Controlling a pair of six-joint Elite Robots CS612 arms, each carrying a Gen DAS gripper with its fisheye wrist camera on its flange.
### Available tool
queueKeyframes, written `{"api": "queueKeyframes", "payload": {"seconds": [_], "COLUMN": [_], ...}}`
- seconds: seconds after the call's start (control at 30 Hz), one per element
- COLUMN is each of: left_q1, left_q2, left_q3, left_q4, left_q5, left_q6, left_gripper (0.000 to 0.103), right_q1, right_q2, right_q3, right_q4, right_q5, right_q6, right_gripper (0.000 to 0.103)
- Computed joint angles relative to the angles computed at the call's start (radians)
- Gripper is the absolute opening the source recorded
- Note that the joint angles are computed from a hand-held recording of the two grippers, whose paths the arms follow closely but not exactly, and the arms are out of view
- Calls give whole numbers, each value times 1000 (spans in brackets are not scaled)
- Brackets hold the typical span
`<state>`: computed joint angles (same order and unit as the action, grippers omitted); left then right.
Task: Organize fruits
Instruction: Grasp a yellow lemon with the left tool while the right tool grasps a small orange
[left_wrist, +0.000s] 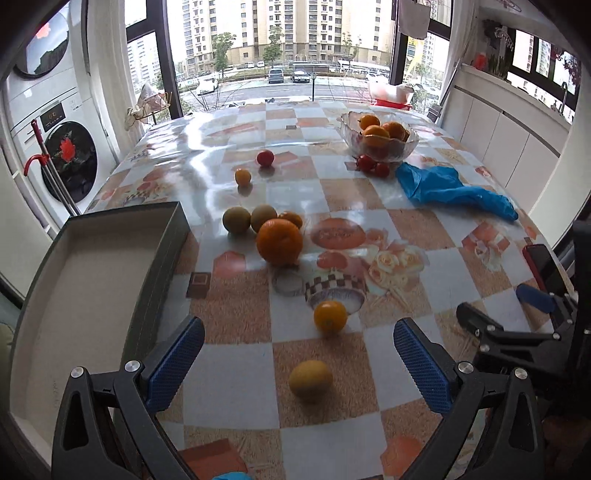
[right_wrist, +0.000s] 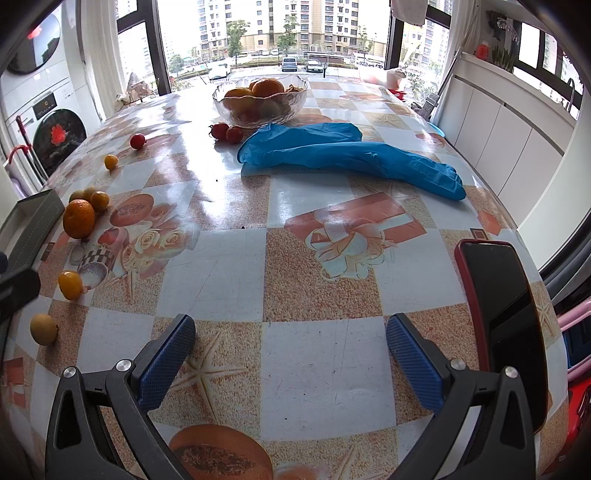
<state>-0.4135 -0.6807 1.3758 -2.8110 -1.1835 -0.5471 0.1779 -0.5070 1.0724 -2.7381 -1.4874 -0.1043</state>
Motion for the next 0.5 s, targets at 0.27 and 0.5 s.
{"api": "queueKeyframes", "payload": {"seconds": [0.27, 0.5], "left_q1": [9, 15], "left_q2": [26, 26], "left_q3": [-3, -22], "left_q4": [17, 73], "left_q5": [-41, -68], "left_q6": [-37, -33], "left_gripper": [103, 103], "right_q1": [0, 0], "right_q2": [0, 0], "right_q3": [0, -1], "right_q4": [0, 0], "right_q5": [0, 0], "right_q6": [0, 0], "right_gripper": [103, 103]}}
